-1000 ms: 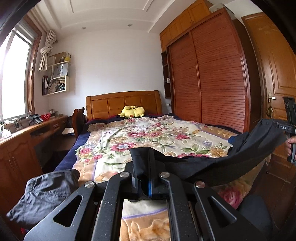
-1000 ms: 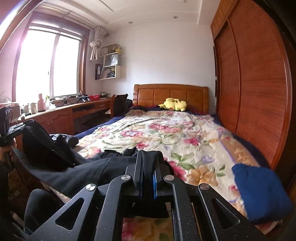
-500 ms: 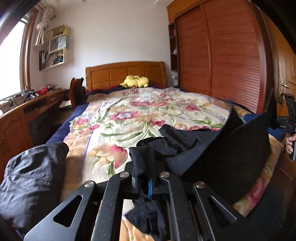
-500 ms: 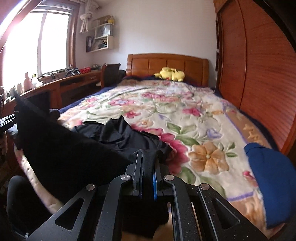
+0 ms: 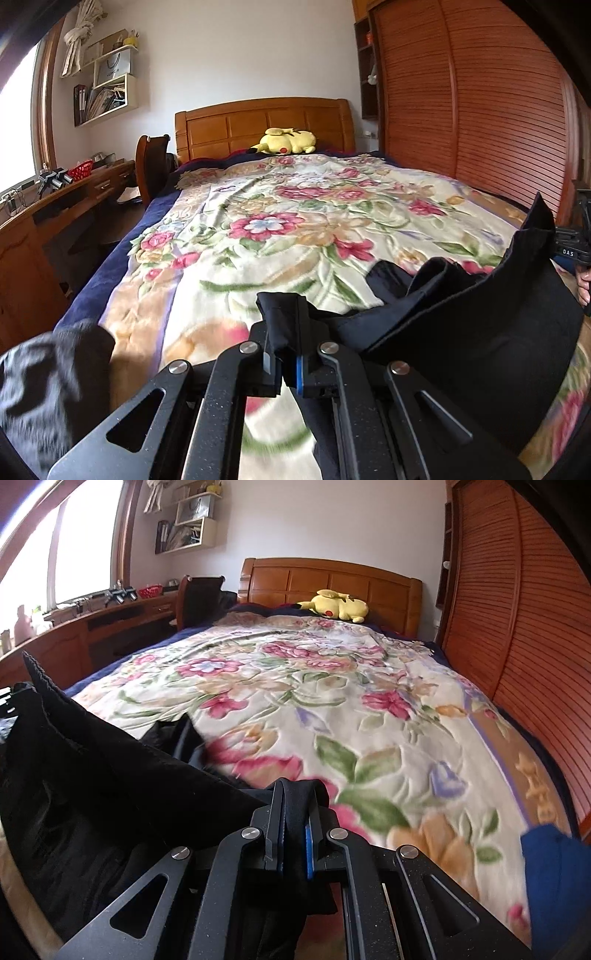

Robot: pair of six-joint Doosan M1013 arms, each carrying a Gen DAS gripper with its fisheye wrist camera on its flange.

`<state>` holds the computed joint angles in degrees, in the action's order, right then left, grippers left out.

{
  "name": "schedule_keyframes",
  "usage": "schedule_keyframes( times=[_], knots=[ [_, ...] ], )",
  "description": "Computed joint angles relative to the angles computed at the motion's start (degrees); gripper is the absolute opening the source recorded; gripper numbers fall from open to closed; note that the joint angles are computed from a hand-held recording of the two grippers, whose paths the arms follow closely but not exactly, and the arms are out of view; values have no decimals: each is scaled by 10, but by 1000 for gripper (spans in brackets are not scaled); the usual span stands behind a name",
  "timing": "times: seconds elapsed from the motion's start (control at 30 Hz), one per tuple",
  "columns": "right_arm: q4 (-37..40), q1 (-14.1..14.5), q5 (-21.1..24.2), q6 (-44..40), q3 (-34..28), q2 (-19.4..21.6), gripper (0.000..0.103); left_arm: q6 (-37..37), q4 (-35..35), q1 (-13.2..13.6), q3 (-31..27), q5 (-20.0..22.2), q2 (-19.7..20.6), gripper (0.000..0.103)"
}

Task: Fold large clothes
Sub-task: 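Grasp the coat hem with both tools and lift it up, then fold the hem over toward the collar with both tools and release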

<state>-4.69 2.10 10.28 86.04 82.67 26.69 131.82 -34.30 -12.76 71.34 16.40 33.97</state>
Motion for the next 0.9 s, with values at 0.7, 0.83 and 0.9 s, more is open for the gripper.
schedule_keyframes(
  times=[0.7,0.83,0.9],
  knots=[
    [-63,10,218,125,-247,137,61,-237,224,-5,-168,130,103,13],
    [-103,11,204,163,-226,120,64,-224,223,-5,-139,110,85,39],
    [-114,14,187,172,-199,104,65,-205,205,-3,-123,102,73,44]
  ],
)
